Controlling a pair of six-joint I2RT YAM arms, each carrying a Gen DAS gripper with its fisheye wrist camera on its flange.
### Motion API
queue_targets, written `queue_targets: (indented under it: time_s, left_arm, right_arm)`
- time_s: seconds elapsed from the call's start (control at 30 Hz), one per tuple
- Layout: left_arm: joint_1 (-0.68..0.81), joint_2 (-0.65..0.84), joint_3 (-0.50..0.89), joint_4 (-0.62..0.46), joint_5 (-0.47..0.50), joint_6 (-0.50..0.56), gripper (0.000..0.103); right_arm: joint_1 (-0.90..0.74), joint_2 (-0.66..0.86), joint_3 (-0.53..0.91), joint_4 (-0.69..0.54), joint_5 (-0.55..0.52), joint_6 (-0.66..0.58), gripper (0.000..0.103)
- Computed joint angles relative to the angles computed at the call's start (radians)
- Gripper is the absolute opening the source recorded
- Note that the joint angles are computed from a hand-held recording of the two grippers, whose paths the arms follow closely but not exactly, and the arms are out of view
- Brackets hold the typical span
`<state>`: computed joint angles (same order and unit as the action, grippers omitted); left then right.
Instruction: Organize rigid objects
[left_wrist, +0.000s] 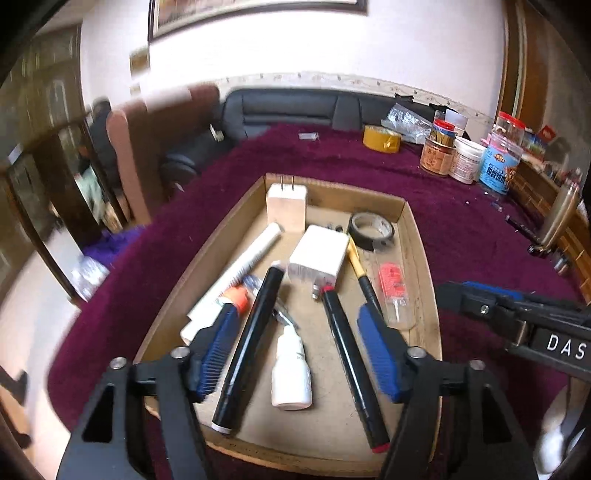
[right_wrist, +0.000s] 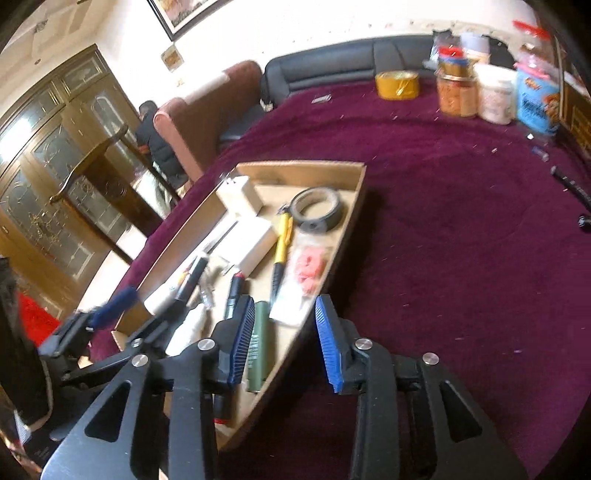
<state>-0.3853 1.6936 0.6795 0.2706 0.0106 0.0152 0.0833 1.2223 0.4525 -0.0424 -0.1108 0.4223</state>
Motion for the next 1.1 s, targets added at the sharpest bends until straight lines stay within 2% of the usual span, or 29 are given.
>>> queue_targets:
  time_s: [0.17,0.27,0.4,0.67,1.1]
  left_arm:
    - [-0.092,-0.079,-0.072,0.078,-0.154,0.018,0.077]
    - [-0.137,-0.102,-0.087,0.085,-0.22,0.021,0.079]
    - [-0.173,-0.106,-0.077,0.064,-0.279,0.015,0.081]
    - [-0.222,-0.102,-0.052,-0.006,-0.332,-0.02,0.082]
    - [-0.232,-0.105,-0.042,-0.05,-0.32,-0.045,0.082]
  right_arm:
    - [-0.018,-0.082,-0.043,-0.018,0.04,-0.036,0.034]
    - [-0.032,-0.129,-0.068,-0.033,0.051,-0.048,0.051]
    - [-0.05,-0.194,-0.096,-0.055,0.079,-0.065,0.053]
    - [-0.096,-0.273,-0.129,-0.093,0.093,-0.091,0.053]
    - [-0.088,-0.268,-0.141,-0.106,0.139,-0.103,0.053]
